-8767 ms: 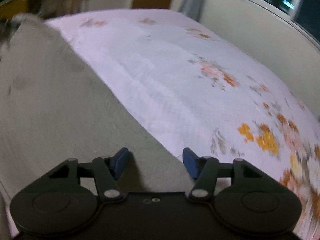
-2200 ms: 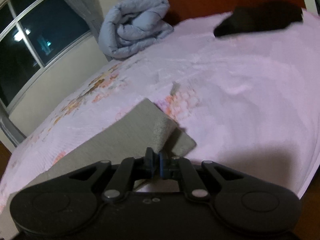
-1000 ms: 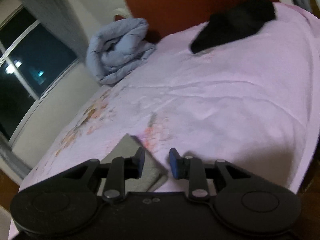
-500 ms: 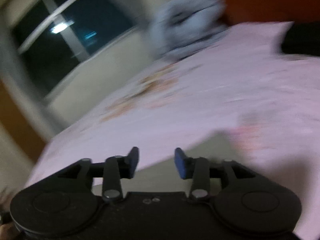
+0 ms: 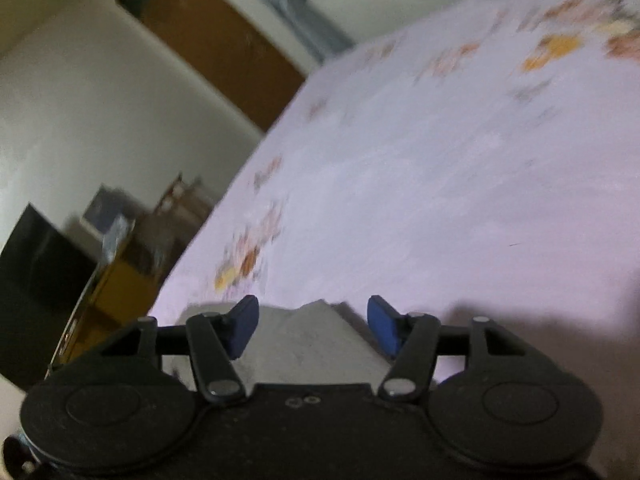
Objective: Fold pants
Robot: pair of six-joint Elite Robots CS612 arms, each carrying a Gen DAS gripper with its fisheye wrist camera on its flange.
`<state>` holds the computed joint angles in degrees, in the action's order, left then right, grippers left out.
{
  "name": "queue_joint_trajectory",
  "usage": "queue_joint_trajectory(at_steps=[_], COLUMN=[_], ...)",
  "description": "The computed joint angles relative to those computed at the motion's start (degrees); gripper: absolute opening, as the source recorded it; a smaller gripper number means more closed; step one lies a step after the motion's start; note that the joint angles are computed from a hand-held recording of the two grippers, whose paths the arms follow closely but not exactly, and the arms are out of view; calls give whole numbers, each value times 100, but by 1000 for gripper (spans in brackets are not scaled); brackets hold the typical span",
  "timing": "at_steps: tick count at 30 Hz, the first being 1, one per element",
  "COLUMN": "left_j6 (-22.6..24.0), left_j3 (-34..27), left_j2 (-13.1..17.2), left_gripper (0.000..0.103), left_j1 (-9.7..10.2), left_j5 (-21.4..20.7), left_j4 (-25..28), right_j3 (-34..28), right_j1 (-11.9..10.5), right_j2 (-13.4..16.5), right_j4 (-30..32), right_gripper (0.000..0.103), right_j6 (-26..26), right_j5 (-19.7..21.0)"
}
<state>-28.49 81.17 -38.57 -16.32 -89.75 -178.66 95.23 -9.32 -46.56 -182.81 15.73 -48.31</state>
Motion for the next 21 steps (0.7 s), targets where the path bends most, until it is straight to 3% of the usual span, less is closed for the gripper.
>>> queue_joint_trajectory(at_steps=[5, 9, 12, 16, 18, 21], left_j6=[107, 37, 3, -24, -4, -42], left_j3=[-270, -395, -388, -351, -333, -344], left_j2=[171, 260, 252, 240, 243, 270], left_gripper=[103, 71, 68, 65, 63, 61], left_j1=[-39, -41, -72, -51, -39, 1], left_j5=[164, 33, 167, 100, 60, -84], left_j4=[204, 147, 106, -2, -75, -117], right_j3=[-276, -276, -340, -508, -559, -624], right_j1=[84, 151, 172, 302, 356, 432], right_j2=[94, 74, 93, 119, 107, 79], right_j4=[834, 1115, 1326, 1721, 1888, 2151], right_gripper=[43, 35, 33, 32, 11, 8], right_j6=[-514, -847, -1100, -1712, -2067, -2455], right_j5=[24, -38, 12, -306, -411, -615])
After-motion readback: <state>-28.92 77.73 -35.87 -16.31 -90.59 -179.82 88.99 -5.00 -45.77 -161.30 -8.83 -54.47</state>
